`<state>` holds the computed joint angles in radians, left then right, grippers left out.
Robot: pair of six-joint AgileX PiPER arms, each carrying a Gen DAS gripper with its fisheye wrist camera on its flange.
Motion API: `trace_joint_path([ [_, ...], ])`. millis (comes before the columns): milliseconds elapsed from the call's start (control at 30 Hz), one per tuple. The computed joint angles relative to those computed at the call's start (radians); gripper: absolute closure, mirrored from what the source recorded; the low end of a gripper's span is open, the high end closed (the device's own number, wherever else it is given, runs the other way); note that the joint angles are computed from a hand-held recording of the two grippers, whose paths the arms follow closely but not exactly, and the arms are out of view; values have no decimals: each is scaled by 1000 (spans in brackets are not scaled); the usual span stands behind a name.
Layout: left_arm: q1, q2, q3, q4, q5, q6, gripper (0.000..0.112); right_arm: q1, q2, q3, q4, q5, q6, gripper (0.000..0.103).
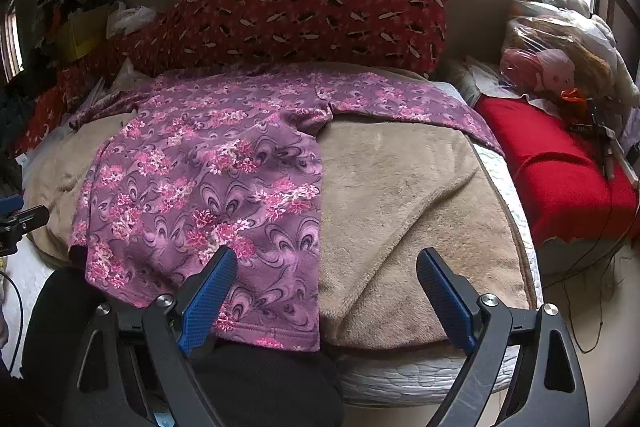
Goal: Fold small clothes
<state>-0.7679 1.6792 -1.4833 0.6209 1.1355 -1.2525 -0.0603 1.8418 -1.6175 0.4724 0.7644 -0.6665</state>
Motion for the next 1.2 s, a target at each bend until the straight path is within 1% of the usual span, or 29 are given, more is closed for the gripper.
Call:
trace_joint_path([
  [33,7,-14,12,-14,-25,-7,11,-1,-1,1,1,-2,-1,11],
  [100,4,-14,12,-6,-27,-14,11,-2,0,-1,4,-2,-5,11],
  [133,-6,-11,22,23,-27,-31,11,-3,2,-4,4,-1,-4,11],
  [267,-8,-18,34,27,-46,-52,11,-4,2,-2,9,0,-9,11],
  [333,-5,-5,13,14,-24,-27,11,-4,3,-5,9,4,-10,11],
  [533,-10,2,13,22,-18,-32,11,9,23,-34,-10,22,3,11],
  [633,6,38,-33,-15,37,35,11,18,33,-43,-17,24,9,11],
  [733,40,59,-59,-66,59,94,11,23,45,-57,-23,31,18,11],
  [867,95,64,-83,-159,68,159,11,33,64,-80,-39,38,30,11],
  [967,119,61,-73,-175,57,164,11,38,85,-99,-55,42,45,11],
  [1100,144,56,-35,-144,47,142,11,34,144,-163,-76,82,86,11],
  [1167,175,52,-10,-144,46,138,11,36,184,-201,-110,104,122,11],
  [1200,197,45,12,-154,32,137,11,36,203,-219,-124,116,138,11],
])
